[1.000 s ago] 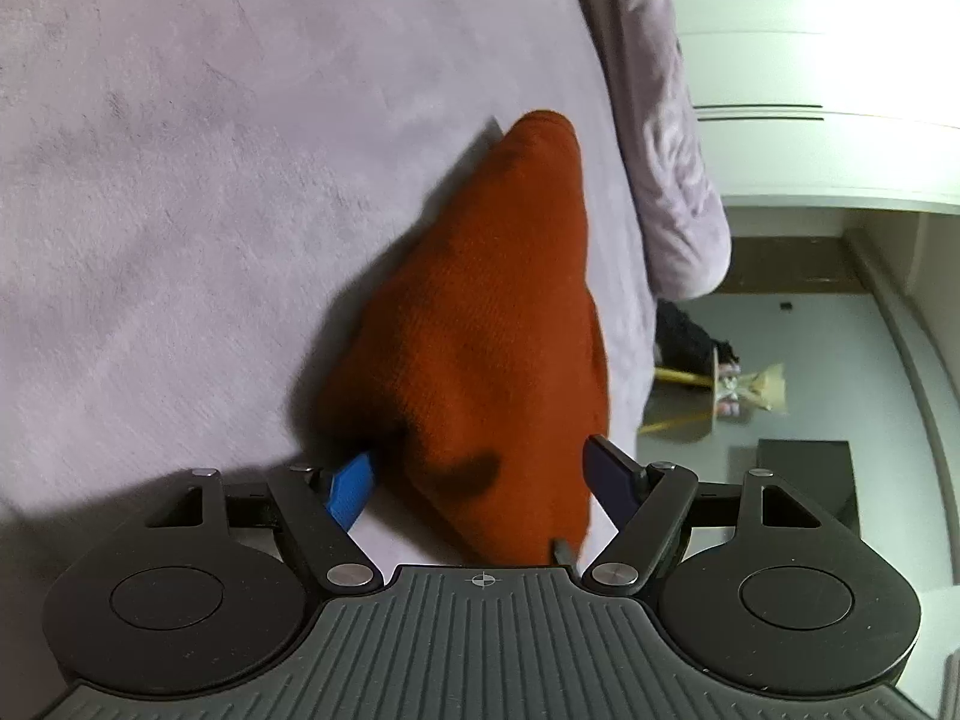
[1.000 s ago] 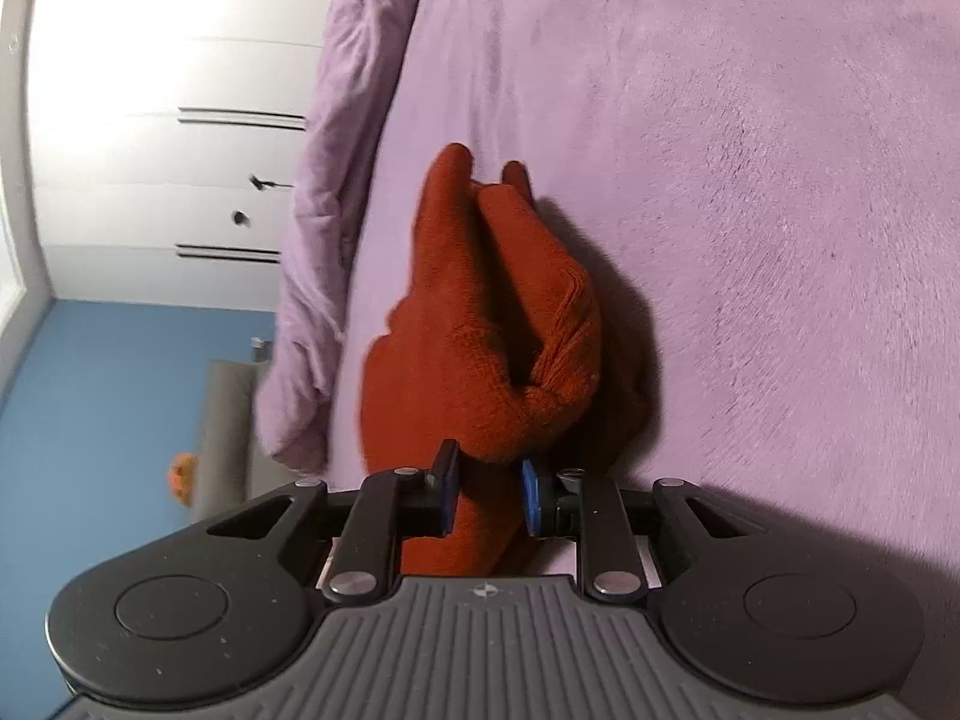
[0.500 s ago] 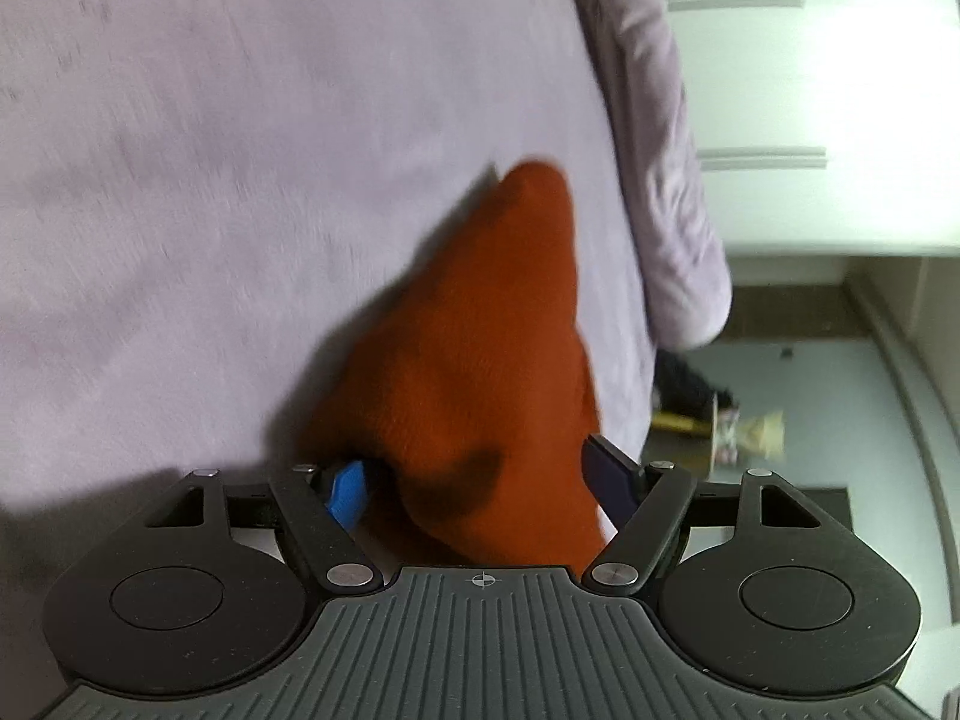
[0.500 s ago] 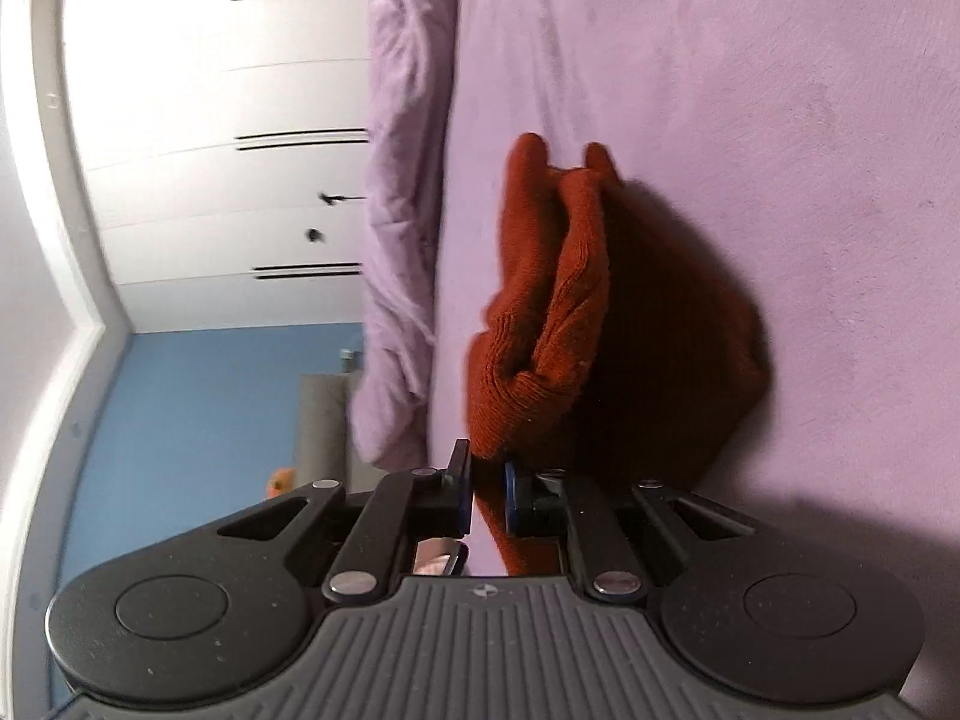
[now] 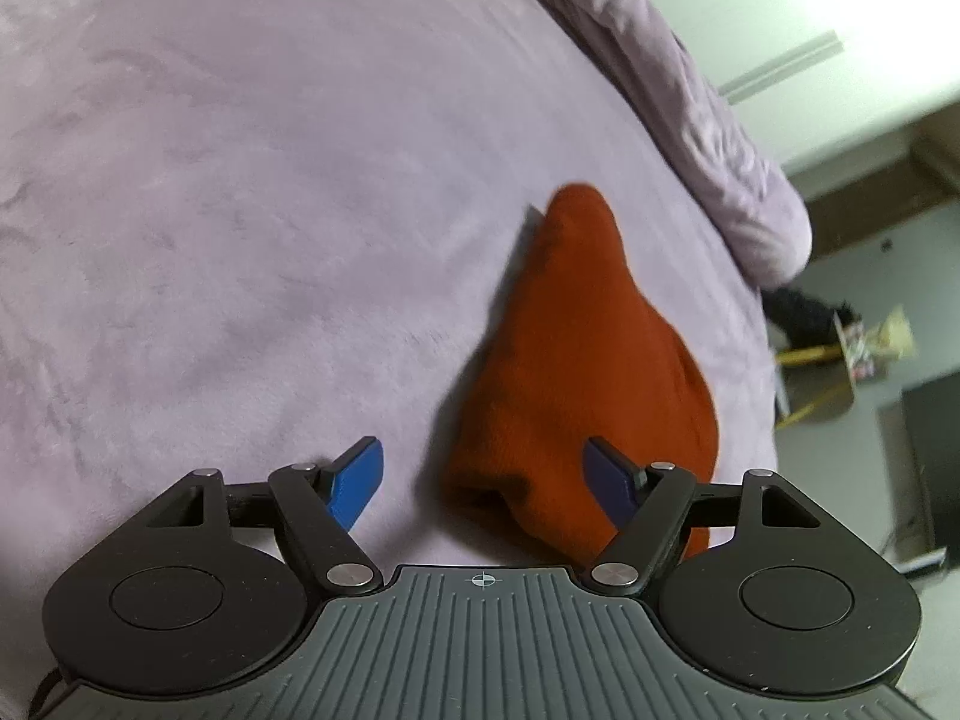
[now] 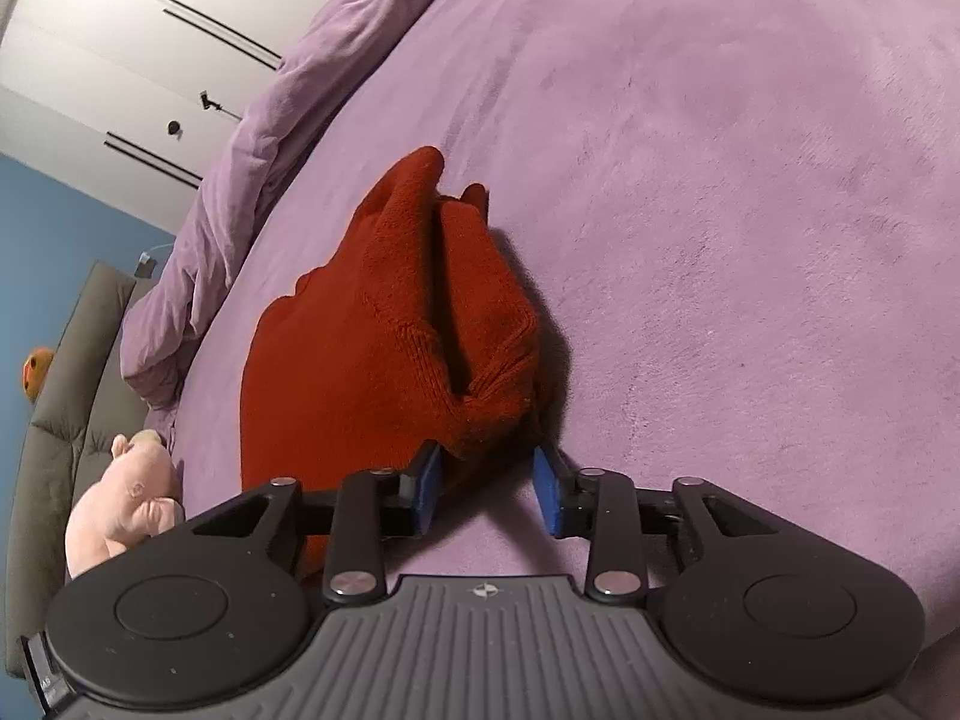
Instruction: Fold small clothes
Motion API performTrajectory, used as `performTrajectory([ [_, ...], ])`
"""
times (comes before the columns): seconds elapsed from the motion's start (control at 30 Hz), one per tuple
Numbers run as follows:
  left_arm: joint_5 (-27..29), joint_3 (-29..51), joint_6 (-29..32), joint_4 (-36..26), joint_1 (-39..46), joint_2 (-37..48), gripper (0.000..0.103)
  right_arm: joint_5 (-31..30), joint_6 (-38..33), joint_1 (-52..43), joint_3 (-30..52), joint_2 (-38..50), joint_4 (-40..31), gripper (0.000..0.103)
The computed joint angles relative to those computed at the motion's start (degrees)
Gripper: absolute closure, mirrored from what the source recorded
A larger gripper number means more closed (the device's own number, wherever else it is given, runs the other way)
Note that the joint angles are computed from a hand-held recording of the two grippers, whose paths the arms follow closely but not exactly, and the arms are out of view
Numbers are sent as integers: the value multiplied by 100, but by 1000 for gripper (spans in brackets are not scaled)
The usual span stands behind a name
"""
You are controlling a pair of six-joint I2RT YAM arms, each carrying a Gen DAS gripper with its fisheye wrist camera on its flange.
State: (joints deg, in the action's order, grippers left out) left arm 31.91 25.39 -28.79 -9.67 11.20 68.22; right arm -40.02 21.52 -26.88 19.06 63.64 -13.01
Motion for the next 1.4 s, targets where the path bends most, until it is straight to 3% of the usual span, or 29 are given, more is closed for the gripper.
performTrajectory([
  [0.03,-36,45,89,-41,-98,30,24,14,95,59,-7,22,90,62],
  [0.13,-413,151,264,5,-510,219,24,125,281,286,-32,229,492,61],
  [0.17,-549,166,311,26,-628,256,24,130,305,322,-73,363,721,63],
  [0.23,-808,230,400,14,-829,367,25,116,278,330,-68,447,830,76],
  [0.3,-1003,282,515,-67,-995,408,24,146,108,291,-36,355,749,79],
  [0.4,-1395,314,777,-196,-1269,382,22,820,16,699,79,289,635,79],
  [0.47,-1716,312,954,-414,-1462,185,22,1404,-89,1119,107,82,546,73],
  [0.5,-1864,295,1050,-573,-1534,23,22,1975,-406,1506,137,-206,301,68],
  [0.57,-2293,279,1233,-1012,-1732,-379,22,2390,-428,1822,163,-414,114,61],
  [0.67,-3320,236,1403,-1683,-2247,-982,19,3244,-858,2470,369,-1105,-1009,53],
  [0.7,-3563,224,1389,-1877,-2386,-1175,17,3545,-1085,2772,508,-1386,-1736,46],
  [0.73,-3715,223,1348,-2042,-2477,-1333,14,3562,-1069,2786,507,-1387,-1736,40],
  [0.87,-3641,406,1257,-2634,-2533,-1732,10,4041,-888,3550,727,-1973,-2758,31],
  [0.93,-3696,548,1208,-2846,-2552,-1831,8,4163,-780,3804,947,-2084,-3081,20],
  [1.13,-3905,782,1215,-3016,-2715,-2266,6,4863,-396,4538,1619,-1852,-3574,18],
  [1.2,-4209,854,1188,-3046,-2970,-2328,5,5033,-274,4662,1754,-1779,-3643,18],
  [1.3,-4611,1027,1211,-3097,-3315,-2099,5,5244,-63,4759,1963,-1568,-3796,18],
  [1.4,-4489,1198,1175,-3289,-3392,-1912,5,5357,84,4813,2074,-1530,-3902,18],
])
